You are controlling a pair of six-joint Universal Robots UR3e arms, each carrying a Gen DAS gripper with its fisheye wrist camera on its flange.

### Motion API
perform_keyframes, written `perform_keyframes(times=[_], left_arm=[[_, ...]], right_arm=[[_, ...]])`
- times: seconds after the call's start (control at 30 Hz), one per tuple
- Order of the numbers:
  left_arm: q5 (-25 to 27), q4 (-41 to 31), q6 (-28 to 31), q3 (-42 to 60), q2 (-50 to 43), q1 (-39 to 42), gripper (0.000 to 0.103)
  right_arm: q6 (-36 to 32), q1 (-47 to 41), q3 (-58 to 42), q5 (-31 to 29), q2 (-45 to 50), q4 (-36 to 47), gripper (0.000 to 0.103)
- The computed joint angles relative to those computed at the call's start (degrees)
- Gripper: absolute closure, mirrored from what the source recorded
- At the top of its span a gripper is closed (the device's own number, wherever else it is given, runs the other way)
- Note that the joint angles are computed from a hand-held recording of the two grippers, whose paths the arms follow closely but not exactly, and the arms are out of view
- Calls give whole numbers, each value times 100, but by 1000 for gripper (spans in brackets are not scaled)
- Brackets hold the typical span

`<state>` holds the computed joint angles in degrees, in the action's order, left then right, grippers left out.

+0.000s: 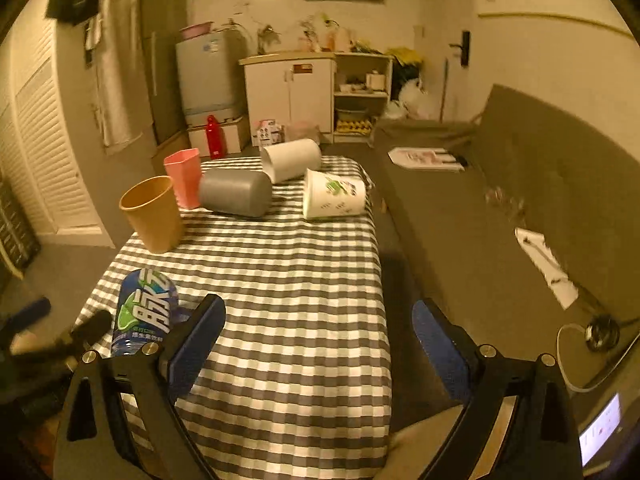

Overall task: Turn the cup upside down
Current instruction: 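Lift the bottle with the right gripper toward the left gripper while the left gripper grasps it, then rotate the held bottle with the left gripper until its cap points up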

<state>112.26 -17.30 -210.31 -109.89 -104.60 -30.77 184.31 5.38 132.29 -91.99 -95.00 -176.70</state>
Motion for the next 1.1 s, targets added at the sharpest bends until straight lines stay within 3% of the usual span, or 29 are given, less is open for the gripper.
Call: perform_keyframes(times=[0.4,0.7,0.8,0.83,1.1], left_arm=[[-622,42,-91,379,-787,89,0],[-1280,318,191,329,-1079,313,2],[-1508,478,378,276,-1087,377,16],[-1566,495,447,272,-1078,386,26],[-1491,542,712,135,-727,342,26]], right_arm=[[193,-794,34,856,277,77,8],[227,-712,-285,794,737,89,8],[235,-701,-332,771,799,101,8],[248,-700,-349,766,816,109,8],[236,-589,-381,627,825,76,8]])
